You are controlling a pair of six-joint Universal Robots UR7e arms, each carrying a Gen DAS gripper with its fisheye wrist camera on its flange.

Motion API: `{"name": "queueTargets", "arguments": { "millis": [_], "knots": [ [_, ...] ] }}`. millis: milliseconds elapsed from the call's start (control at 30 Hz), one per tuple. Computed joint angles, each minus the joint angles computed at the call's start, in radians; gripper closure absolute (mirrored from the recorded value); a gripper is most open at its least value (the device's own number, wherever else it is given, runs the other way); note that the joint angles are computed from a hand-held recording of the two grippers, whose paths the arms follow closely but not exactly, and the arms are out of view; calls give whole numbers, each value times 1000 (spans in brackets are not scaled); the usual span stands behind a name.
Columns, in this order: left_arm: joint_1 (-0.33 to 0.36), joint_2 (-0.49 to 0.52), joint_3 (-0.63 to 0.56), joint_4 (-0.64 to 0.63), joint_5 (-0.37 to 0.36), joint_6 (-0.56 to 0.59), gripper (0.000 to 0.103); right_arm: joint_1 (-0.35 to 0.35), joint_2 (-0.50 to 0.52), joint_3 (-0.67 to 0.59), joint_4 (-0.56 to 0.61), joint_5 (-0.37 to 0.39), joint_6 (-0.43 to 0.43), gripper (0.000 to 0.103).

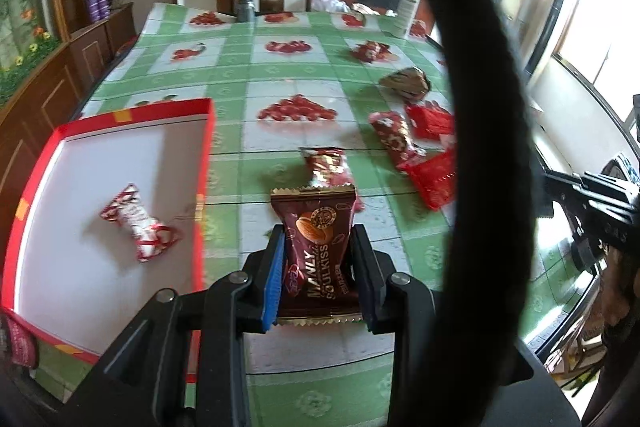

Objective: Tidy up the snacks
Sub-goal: 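Carry the brown wrapper in the left tool while the right tool carries the black wrapper to the tray, then open the left tool over the tray while the right tool releases the black wrapper there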

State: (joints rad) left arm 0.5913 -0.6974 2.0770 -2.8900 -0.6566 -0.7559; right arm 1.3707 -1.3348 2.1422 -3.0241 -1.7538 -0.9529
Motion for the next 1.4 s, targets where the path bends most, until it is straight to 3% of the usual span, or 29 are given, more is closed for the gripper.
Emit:
{"name": "queueTargets", "arguments": {
  "millis": [133, 400, 700, 933, 1200, 1267, 1400],
  "knots": [
    [-10, -35, 34, 26, 36, -44, 70, 32, 12, 25, 15, 7, -19, 90],
    [-20, -136, 94, 242, 134, -242, 70, 96, 78, 42, 76, 28, -36, 90],
    [25, -306, 169, 558, 202, -551, 70, 176, 215, -16, 126, 104, 55, 90],
    [75, -314, 177, 573, 193, -566, 70, 247, 379, -108, 105, 62, 125, 90],
    [97, -311, 179, 558, 181, -563, 68, 266, 463, -160, 71, 23, 149, 87],
    [94, -315, 178, 570, 186, -573, 55, 262, 457, -158, 73, 33, 152, 85],
    [77, -324, 171, 635, 209, -621, 50, 253, 427, -142, 56, 57, 153, 69]
  ]
}}
